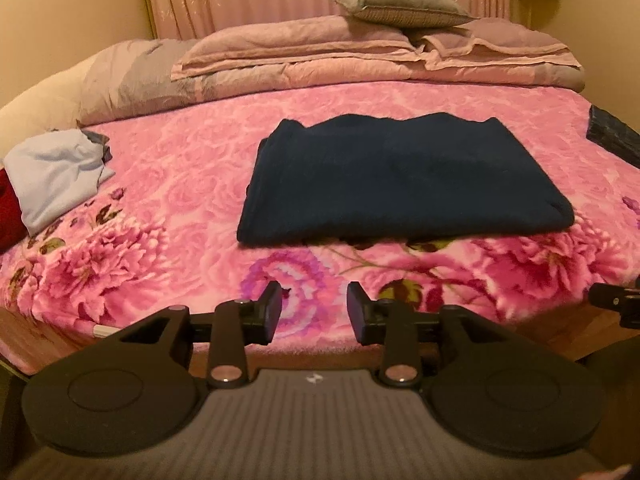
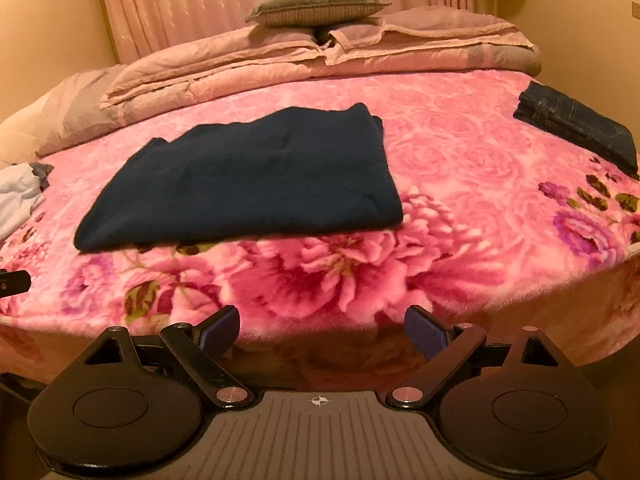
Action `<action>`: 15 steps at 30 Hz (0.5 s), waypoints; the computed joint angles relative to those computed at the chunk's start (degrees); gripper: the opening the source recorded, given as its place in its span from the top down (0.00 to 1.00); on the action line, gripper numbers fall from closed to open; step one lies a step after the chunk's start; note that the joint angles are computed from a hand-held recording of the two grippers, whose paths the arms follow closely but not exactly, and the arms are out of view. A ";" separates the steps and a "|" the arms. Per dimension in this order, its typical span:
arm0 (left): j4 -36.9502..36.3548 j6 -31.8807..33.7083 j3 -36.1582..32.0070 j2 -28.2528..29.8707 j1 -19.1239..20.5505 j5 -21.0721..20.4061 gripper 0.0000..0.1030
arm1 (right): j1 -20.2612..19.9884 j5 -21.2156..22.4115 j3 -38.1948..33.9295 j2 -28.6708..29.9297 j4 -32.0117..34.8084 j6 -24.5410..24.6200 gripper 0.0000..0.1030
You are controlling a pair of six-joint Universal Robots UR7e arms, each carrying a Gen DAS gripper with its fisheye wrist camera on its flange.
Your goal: Fold clothes
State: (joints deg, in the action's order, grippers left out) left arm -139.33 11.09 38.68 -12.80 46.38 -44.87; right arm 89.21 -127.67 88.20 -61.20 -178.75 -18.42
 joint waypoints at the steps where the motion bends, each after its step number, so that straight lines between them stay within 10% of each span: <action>1: -0.51 0.35 0.58 -0.30 -0.10 -0.12 0.69 | 0.08 0.17 0.38 -0.17 -0.47 -0.02 0.11; 15: 4.38 -0.49 -4.12 2.27 0.55 -1.81 0.69 | -0.48 0.95 -0.55 0.30 1.56 2.68 0.11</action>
State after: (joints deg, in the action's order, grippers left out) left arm -134.95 10.61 34.56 -10.53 46.94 -46.68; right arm 88.73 -126.72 87.65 -60.90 -177.19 -15.73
